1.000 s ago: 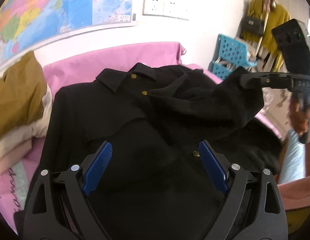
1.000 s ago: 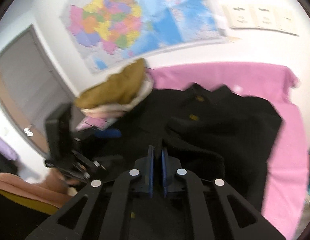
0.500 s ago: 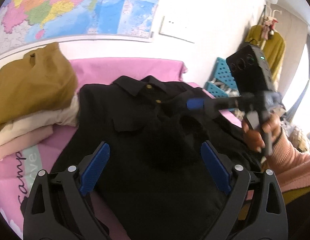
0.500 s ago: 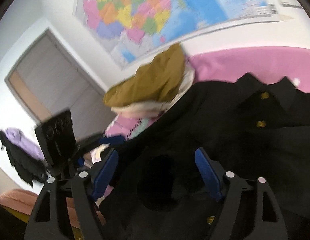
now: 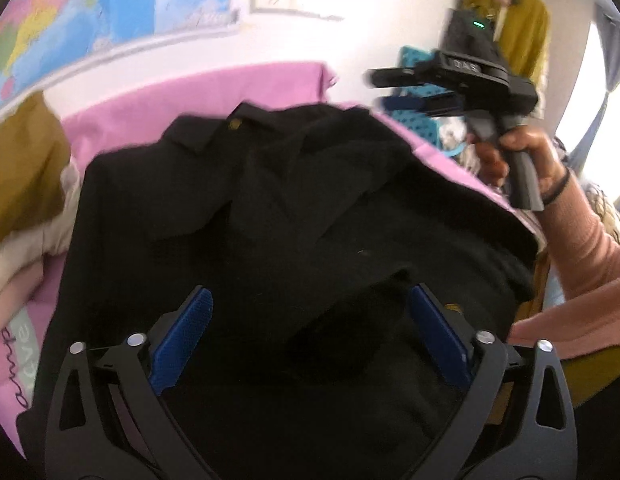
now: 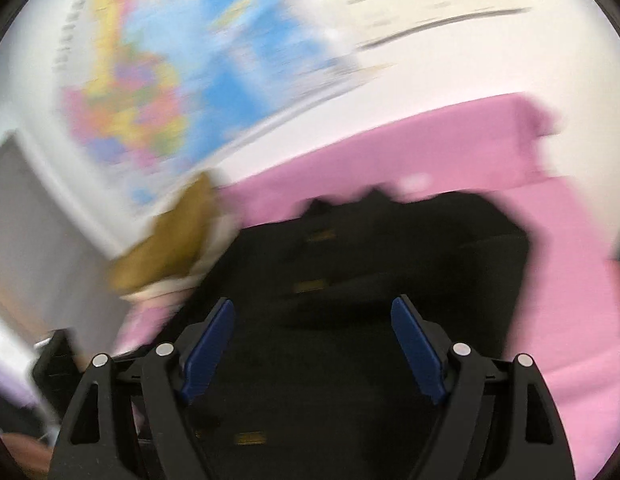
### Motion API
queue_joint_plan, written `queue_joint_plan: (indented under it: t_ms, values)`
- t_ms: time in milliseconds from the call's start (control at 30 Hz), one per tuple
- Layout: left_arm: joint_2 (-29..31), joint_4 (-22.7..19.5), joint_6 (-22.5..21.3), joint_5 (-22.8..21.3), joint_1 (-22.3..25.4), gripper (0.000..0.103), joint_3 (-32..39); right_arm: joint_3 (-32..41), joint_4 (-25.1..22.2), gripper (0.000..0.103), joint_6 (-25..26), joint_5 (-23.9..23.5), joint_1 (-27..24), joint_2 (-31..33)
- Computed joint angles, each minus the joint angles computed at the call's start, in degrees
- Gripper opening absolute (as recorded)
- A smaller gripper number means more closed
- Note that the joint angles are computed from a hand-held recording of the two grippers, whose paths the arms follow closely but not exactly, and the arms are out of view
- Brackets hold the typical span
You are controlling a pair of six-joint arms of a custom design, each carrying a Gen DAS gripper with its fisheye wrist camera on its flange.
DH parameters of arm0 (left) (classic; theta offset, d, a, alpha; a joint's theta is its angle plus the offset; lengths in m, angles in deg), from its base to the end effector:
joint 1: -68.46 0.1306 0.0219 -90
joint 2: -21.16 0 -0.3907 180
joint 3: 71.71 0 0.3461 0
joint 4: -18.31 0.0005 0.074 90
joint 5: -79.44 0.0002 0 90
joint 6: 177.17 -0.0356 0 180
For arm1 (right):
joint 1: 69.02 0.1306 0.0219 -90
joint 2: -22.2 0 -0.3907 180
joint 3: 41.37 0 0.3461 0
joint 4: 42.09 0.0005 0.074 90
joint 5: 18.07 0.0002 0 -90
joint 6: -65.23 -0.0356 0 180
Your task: Fold large clothes
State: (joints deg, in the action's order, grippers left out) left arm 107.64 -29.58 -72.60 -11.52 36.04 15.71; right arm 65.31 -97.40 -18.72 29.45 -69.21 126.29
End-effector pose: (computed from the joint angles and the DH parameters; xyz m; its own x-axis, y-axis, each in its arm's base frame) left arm 0.3534 -0.2244 0.4460 -0.7294 0.1653 -0.6638 0.3543 0.9214 -0.1599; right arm 0.5234 0.0218 0.4453 -0.7484 -0.0752 -0.6590 -0.4882 0.7350 0.4705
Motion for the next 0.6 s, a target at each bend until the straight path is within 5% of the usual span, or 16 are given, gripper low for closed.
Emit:
queue_joint_plan:
  t_ms: [67, 167, 233, 300, 333, 500, 600]
  values:
    - [0.6, -1.0, 2.1, 2.2, 2.6, 0.043, 0.1, 0.9, 1.0, 0.082, -1.8, 8.7, -1.6, 1.9]
    - [1.2, -1.1, 6.7, 5.7, 7.9, 0.026, 0.2, 6.0, -5.9, 0.082, -1.1, 8.0, -3.3, 7.8]
    - [1.3, -0.5, 9.1, 7.3, 10.8, 0.024, 0.2, 8.5, -10.2, 0.082, -0.1, 4.1, -3.7, 11.0]
    - [1.6, -0.6, 10.8, 8.6, 13.4, 0.023, 0.8, 9.0, -10.9, 0.048, 2.5, 3.4, -3.5, 12.1]
    - [2.0, -1.3, 11.2, 8.5, 14.2, 0.023, 1.4, 10.4, -12.4, 0.012, 4.3, 3.3, -3.2, 12.9]
    - [4.1, -3.0, 12.0, 10.6, 16.7, 0.023, 4.4, 12.4, -9.8, 0.006, 2.8, 1.8, -5.6, 11.9]
    - [5.9, -4.3, 13.1, 11.1, 17.9, 0.022, 6.2, 16.1, -12.7, 0.006, 3.3, 1.8, -6.4, 14.0]
